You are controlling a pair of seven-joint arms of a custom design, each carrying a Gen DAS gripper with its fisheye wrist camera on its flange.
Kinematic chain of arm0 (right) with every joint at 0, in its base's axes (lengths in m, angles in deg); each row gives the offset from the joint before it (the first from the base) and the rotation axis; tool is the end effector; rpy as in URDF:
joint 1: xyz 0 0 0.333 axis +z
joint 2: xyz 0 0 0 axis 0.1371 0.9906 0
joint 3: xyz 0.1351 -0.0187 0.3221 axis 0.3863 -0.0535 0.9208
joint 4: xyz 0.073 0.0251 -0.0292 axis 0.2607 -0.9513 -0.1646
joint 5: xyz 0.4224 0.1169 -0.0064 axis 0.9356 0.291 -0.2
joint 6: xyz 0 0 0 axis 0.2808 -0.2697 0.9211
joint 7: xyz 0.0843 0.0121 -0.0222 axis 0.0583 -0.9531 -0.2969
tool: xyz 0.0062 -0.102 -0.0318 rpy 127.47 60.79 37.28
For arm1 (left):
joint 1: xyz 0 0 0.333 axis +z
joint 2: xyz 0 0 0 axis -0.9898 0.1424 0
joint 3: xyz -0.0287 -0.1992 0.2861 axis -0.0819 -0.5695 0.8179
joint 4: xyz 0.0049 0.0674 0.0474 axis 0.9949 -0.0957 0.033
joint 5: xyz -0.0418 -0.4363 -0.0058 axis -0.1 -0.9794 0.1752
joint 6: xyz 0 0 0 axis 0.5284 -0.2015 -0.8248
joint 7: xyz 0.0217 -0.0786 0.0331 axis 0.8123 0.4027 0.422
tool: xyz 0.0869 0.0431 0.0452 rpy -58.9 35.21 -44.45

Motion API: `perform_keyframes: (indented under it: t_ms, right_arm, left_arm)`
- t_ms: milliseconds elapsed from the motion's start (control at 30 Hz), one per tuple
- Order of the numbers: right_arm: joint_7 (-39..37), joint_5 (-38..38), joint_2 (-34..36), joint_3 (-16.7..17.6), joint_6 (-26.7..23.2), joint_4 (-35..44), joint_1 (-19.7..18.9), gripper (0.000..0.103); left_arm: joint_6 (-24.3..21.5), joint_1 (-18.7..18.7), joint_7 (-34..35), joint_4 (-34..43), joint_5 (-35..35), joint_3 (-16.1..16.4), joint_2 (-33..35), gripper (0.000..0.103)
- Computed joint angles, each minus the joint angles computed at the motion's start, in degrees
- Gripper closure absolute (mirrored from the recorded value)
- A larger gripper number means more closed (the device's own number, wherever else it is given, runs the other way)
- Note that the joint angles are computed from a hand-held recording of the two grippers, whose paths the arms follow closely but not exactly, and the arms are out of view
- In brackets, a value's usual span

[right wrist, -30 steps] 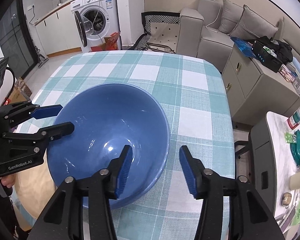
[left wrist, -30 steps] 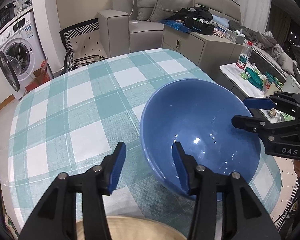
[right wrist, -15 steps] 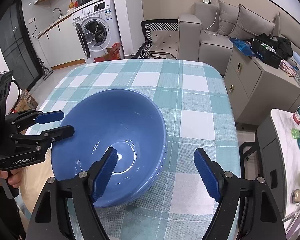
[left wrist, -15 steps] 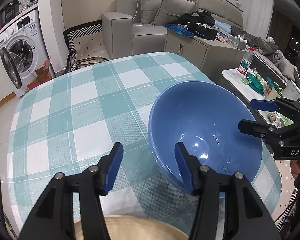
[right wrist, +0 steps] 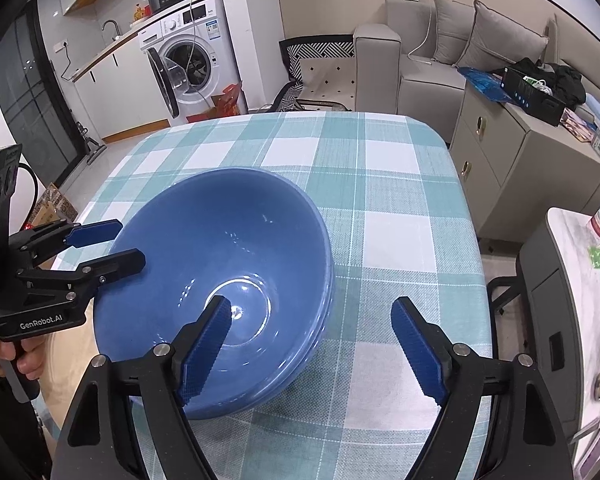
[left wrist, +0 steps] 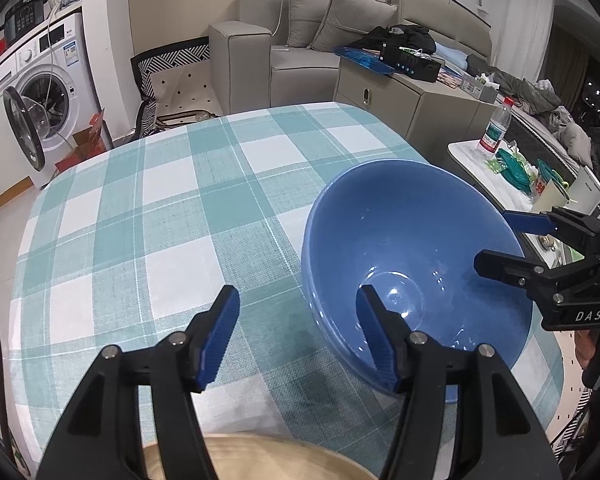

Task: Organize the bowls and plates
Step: 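Close both grippers on the rim of the nested blue bowls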

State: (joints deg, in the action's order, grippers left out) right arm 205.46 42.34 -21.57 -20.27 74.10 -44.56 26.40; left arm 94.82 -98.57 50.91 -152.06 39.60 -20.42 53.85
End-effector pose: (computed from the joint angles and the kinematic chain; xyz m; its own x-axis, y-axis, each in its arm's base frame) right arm 0.5520 0.2590 0.4314 -0.1691 -0.9820 -0.0837 -0.7953 0.1861 -0.5770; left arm 0.6155 -0.3709 0.4207 -0.6663 -0.7378 0.1079 -0.6279 0.4771 -0.6149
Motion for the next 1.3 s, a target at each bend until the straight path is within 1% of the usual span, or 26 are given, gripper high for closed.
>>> perform_keyframes:
  t_ms: [467, 533, 600, 667, 833, 867, 900, 1000, 1100, 1233, 1300]
  right_arm:
    - [0.44, 1.42, 1.26, -0.44, 4.12, -1.11, -0.05, 0.019]
    - [0.5, 1.53, 1.35, -0.52, 4.7, -1.24, -0.02, 0.023]
    - [0.56, 1.72, 1.46, -0.51, 4.61, -1.2, 0.09, 0.029]
    - [0.41, 2.11, 1.51, -0.52, 4.87, -1.35, 0.13, 0.031]
    - [1.21, 1.65, 1.45, -0.62, 5.64, -1.74, 0.33, 0.044]
    - [1.74, 1.05, 1.44, -0.67, 5.62, -1.7, 0.38, 0.048]
    - [1.77, 1.09, 1.45, -0.64, 5.72, -1.69, 0.38, 0.051]
    - [1.56, 1.57, 1.44, -0.57, 6.9, -2.0, 0.36, 0.059]
    - [1.88, 1.88, 1.34, -0.57, 7.38, -2.22, 0.42, 0.063]
    - [2.15, 2.7, 1.19, -0.5, 7.3, -2.38, 0.38, 0.066]
    - [2.08, 2.8, 1.23, -0.34, 6.22, -2.03, 0.55, 0.067]
  left_arm:
    - [-0.52, 0.53, 1.86, 0.19, -2.62, -1.18, 0.62, 0.042]
    - [-0.56, 0.48, 1.96, 0.26, -2.94, -1.22, 0.72, 0.042]
    - [-0.6, 0.34, 1.79, 0.33, -3.14, -1.17, 0.81, 0.042]
    - [-0.88, 0.56, 2.24, 0.43, -3.71, -1.49, 0.91, 0.043]
    - [-0.91, 0.61, 3.3, 0.2, -4.66, -1.86, 0.81, 0.044]
    - [-0.85, 0.52, 3.36, 0.09, -4.7, -1.83, 0.73, 0.046]
    - [-0.72, 0.47, 3.39, -0.05, -4.83, -1.84, 0.65, 0.053]
    - [-1.4, 0.19, 2.94, 0.16, -4.68, -1.56, 0.75, 0.061]
    - [-2.1, 0.13, 2.96, 0.24, -4.72, -1.6, 0.73, 0.068]
    - [-2.02, -0.59, 1.95, -0.09, -3.6, -0.97, 0.44, 0.071]
    - [-1.88, -0.69, 1.63, -0.18, -3.33, -0.89, 0.4, 0.073]
